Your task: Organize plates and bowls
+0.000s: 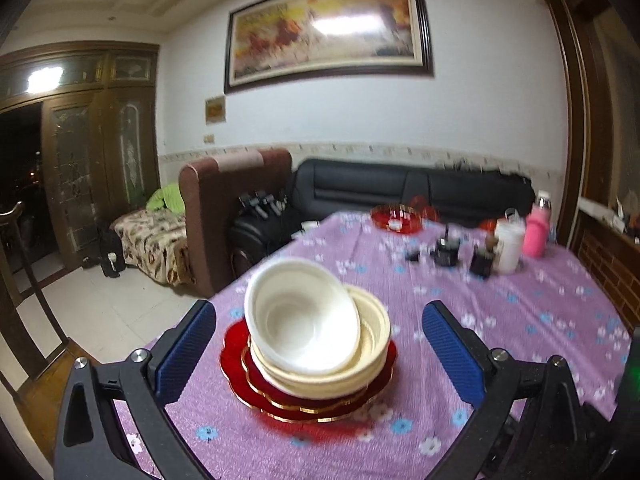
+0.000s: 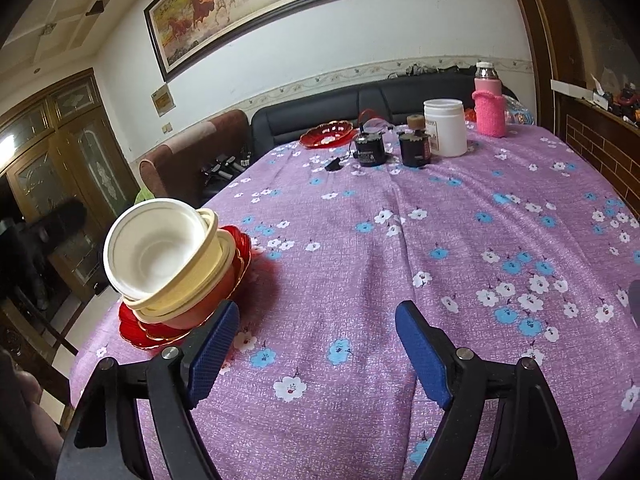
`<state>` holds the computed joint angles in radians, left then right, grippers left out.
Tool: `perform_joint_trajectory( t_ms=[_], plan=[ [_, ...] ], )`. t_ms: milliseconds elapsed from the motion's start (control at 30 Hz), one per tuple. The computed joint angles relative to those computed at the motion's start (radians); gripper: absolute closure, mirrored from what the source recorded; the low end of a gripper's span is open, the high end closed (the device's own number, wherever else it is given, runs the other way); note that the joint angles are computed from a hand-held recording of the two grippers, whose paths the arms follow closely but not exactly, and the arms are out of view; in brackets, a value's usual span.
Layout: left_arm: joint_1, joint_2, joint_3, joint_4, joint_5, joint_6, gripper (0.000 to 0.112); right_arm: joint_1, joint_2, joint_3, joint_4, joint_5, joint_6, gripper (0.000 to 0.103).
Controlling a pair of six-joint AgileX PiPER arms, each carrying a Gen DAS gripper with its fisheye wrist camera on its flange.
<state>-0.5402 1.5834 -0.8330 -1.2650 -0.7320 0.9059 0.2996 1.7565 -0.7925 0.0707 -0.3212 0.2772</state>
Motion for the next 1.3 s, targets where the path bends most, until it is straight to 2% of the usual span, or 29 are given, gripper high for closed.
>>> perform_joint_trajectory(
  t_ms=[167,267,300,367,467,567,700,767,867,933,1100,1300],
  plan=[
    [-0.055,-0.022,0.048,0.076,-0.144,-0.067,0.009,0.013,0.004,0.002,-0.029,-0.015,0.022,0.017],
    [-0.076,-0.021,0.067,0.096,-0.200,-0.092,0.009,0.038,0.005,-0.011,0.037,-0.008,-0.062,0.017],
    [-0.076,-0.021,0.069,0.094,-0.198,-0.090,0.009,0.047,0.001,-0.015,0.065,-0.005,-0.092,0.017],
    [-0.064,-0.019,0.059,0.075,-0.151,-0.060,0.009,0.058,-0.004,-0.021,0.093,0.002,-0.121,0.017],
    [-0.012,-0.015,0.026,0.026,-0.017,0.031,0.009,0.083,-0.015,-0.035,0.167,0.020,-0.196,0.016],
    [0.034,-0.039,0.049,0.075,0.061,-0.015,0.009,0.113,-0.016,-0.046,0.269,0.029,-0.296,0.016],
    [0.134,-0.079,0.066,0.130,0.196,-0.062,0.009,0.173,-0.004,-0.085,0.503,0.051,-0.534,0.016],
    [0.178,-0.075,0.054,0.086,0.256,-0.022,0.009,0.209,0.005,-0.107,0.628,0.048,-0.660,0.016],
    [0.205,-0.038,0.009,-0.126,0.266,0.190,0.009,0.251,0.029,-0.149,0.766,0.050,-0.810,0.015],
    [0.229,-0.025,-0.003,-0.183,0.281,0.251,0.009,0.272,0.047,-0.179,0.841,0.060,-0.898,0.015],
    [0.278,-0.010,0.001,-0.168,0.344,0.245,0.009,0.315,0.088,-0.250,1.030,0.071,-1.125,0.015],
    [0.321,0.025,-0.032,-0.216,0.411,0.299,0.009,0.325,0.117,-0.298,1.127,0.081,-1.233,0.015]
  ],
)
